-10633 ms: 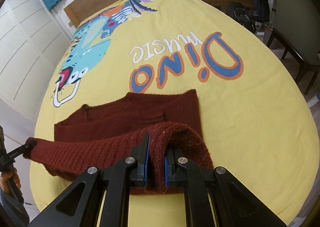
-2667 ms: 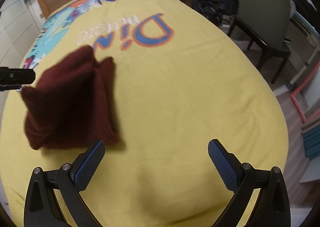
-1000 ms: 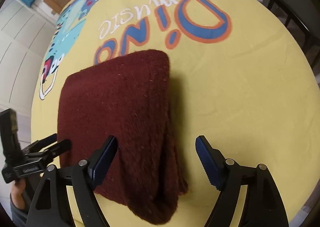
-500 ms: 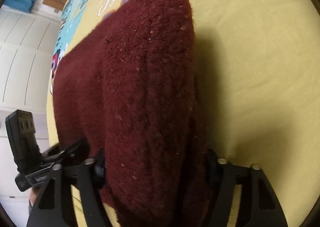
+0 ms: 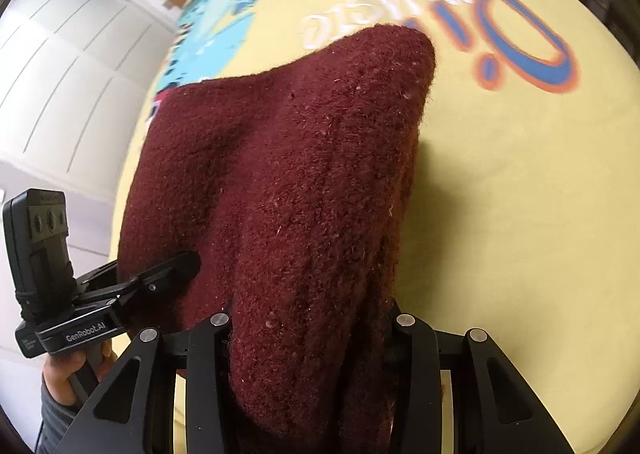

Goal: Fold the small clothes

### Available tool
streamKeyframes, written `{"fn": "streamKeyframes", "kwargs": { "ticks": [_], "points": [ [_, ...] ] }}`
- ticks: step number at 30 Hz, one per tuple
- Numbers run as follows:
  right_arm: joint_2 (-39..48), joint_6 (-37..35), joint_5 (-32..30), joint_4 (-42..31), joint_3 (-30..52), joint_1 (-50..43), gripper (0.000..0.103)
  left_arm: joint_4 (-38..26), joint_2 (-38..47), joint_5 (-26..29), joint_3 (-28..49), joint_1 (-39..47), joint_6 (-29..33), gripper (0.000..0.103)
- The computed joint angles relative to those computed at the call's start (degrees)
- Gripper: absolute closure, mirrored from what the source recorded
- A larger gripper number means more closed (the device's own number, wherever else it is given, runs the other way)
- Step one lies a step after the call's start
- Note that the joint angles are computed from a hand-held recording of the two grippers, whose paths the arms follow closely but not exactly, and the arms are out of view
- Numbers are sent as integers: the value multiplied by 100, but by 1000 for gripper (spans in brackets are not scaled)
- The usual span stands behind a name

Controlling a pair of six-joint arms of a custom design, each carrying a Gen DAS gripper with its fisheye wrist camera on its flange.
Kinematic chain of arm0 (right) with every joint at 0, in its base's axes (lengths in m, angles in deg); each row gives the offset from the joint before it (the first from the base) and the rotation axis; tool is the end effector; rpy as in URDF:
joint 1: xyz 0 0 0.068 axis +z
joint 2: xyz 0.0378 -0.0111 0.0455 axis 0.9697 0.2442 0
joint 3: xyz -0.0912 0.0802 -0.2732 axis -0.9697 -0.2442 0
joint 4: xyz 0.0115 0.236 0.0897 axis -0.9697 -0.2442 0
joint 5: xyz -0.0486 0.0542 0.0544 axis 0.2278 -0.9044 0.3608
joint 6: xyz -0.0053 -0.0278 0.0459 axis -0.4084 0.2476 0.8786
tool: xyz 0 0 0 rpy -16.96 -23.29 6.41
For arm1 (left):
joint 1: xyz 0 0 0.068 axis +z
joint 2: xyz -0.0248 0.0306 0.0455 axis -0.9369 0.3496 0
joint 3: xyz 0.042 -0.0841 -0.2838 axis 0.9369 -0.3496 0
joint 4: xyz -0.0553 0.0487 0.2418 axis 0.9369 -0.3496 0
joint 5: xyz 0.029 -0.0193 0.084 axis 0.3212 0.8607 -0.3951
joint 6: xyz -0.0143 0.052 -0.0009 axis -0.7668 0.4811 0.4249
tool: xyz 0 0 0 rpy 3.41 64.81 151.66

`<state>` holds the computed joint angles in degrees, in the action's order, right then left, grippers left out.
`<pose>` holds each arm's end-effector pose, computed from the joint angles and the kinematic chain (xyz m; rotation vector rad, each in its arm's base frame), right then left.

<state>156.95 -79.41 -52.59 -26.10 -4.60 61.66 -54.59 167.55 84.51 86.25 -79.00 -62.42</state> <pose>0.2685 -0.0480 0.2895 0.1389 2.7236 0.7444 0.2962 -0.0628 0.3150 0.4033 2.7191 -0.5619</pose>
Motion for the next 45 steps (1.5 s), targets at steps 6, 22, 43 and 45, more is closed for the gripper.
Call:
{"fn": "streamKeyframes", "kwargs": {
  "ticks": [6, 22, 43, 45],
  "points": [
    [-87, 999, 242, 896, -577, 1229, 61, 77, -344, -18, -808, 864, 576, 54],
    [-797, 1536, 2175, 1855, -1310, 2141, 24, 751, -1181, -574, -1625, 829, -39, 1],
    [-3550, 1142, 3571, -453, -452, 2059, 19, -576, -3401, -1798, -1282, 1227, 369, 1],
    [-3652, 1106, 3572, -588, -410, 2032, 19, -547, -3419, -1864, -1309, 1224, 410, 1]
  ]
}}
